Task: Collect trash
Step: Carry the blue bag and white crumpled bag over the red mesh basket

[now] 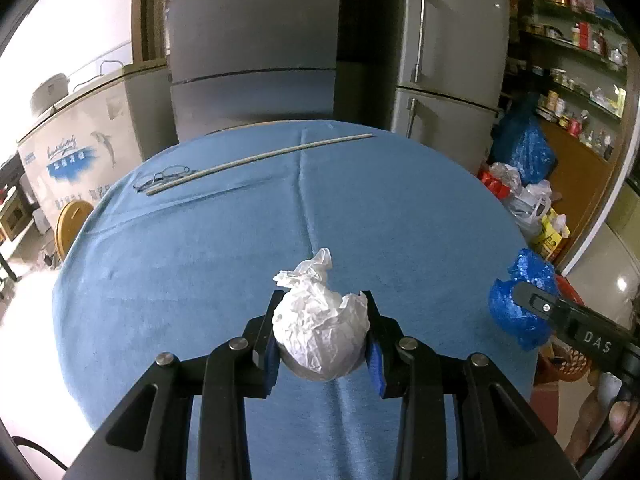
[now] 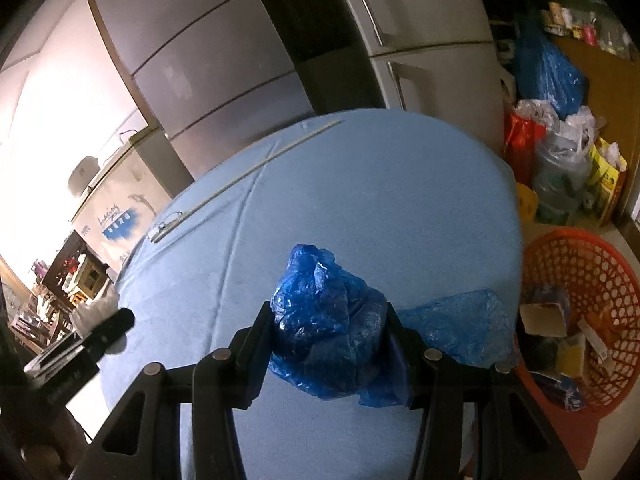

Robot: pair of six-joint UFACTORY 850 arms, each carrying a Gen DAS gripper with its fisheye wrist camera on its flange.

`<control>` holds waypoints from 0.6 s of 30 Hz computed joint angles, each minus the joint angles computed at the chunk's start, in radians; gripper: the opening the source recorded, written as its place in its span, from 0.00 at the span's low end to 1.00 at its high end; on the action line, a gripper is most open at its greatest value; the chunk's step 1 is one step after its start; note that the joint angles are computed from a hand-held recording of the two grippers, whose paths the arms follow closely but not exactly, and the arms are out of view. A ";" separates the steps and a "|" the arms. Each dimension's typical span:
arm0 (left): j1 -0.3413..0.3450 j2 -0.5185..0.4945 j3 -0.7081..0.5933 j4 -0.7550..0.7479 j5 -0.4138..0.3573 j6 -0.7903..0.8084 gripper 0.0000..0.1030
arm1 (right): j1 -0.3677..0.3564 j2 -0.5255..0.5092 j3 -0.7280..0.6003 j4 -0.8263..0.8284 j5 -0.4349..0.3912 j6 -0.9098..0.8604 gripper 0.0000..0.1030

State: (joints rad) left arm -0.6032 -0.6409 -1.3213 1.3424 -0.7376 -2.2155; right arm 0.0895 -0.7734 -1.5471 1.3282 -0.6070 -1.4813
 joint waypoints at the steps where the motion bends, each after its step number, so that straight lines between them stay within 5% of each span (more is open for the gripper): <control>1: 0.000 0.001 0.003 0.008 -0.004 -0.002 0.36 | 0.003 0.003 0.007 -0.003 0.005 -0.001 0.52; 18: -0.013 -0.166 -0.288 -0.105 0.068 0.305 0.36 | -0.117 -0.020 -0.019 0.112 0.046 -0.012 0.52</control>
State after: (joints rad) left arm -0.6164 -0.8073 -1.6090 1.2373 -0.6699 -1.9106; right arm -0.0274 -0.7937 -1.5657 1.4398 -0.5611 -1.4935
